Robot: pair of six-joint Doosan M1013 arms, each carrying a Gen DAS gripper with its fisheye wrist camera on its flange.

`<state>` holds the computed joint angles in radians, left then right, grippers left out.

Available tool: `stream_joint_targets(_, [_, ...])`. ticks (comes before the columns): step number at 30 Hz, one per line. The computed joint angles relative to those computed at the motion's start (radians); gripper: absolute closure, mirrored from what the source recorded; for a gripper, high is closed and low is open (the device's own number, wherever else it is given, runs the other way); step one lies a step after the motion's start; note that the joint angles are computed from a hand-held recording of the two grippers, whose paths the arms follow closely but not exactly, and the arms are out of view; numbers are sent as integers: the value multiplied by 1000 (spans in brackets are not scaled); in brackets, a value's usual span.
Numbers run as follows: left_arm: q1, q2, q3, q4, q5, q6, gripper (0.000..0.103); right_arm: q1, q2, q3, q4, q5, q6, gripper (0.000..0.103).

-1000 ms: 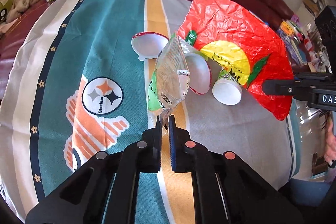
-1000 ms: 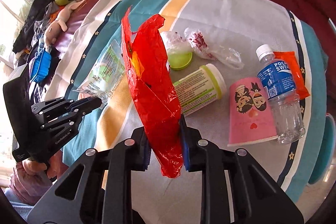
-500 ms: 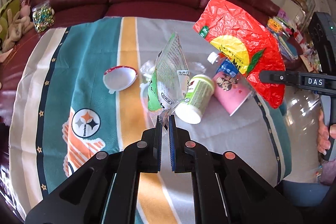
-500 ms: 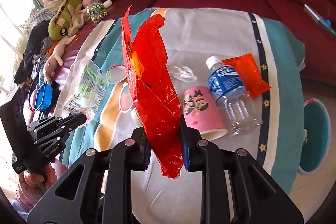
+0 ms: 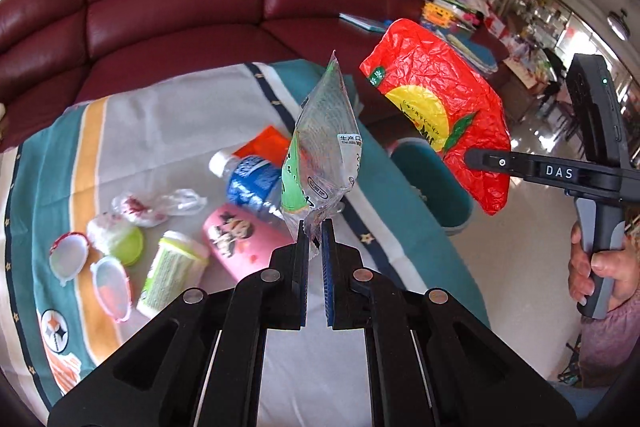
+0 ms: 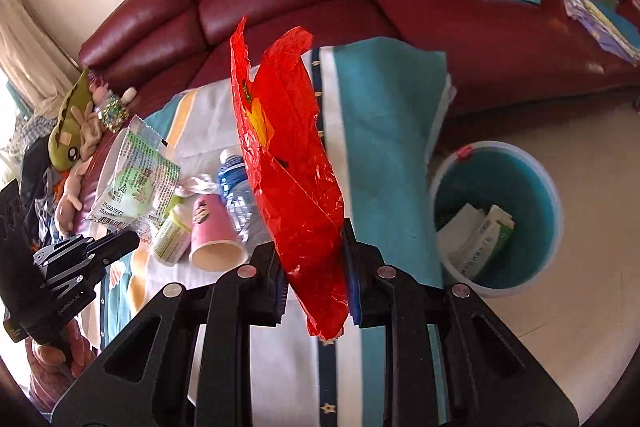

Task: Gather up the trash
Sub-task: 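Carry the snack packet and red-yellow bag toward the teal bucket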

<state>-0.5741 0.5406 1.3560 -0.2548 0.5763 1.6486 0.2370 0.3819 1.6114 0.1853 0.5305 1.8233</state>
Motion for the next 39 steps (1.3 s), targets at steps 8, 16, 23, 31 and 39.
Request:
stream_joint_targets(8, [-76,146,-216,-50,163,76,96,-108,-70,129,-68,-57,125,81])
stream_joint_targets(16, [-128,293,-431,-32,333,69,96,-197,-76,202,-2,-64,111,80])
stream_joint_targets(23, [-147,404,-597,-33,458,49,96,-228,-41,193,63,-38,53,80])
stream_joint_targets(31, [-160,500,-741,-3,552,10,77,-243,-16,178,54,-6,63,79])
stream_joint_targets(39, [-158,474,-694,42,509,-40,12,-247,6,164,61,12,59,79])
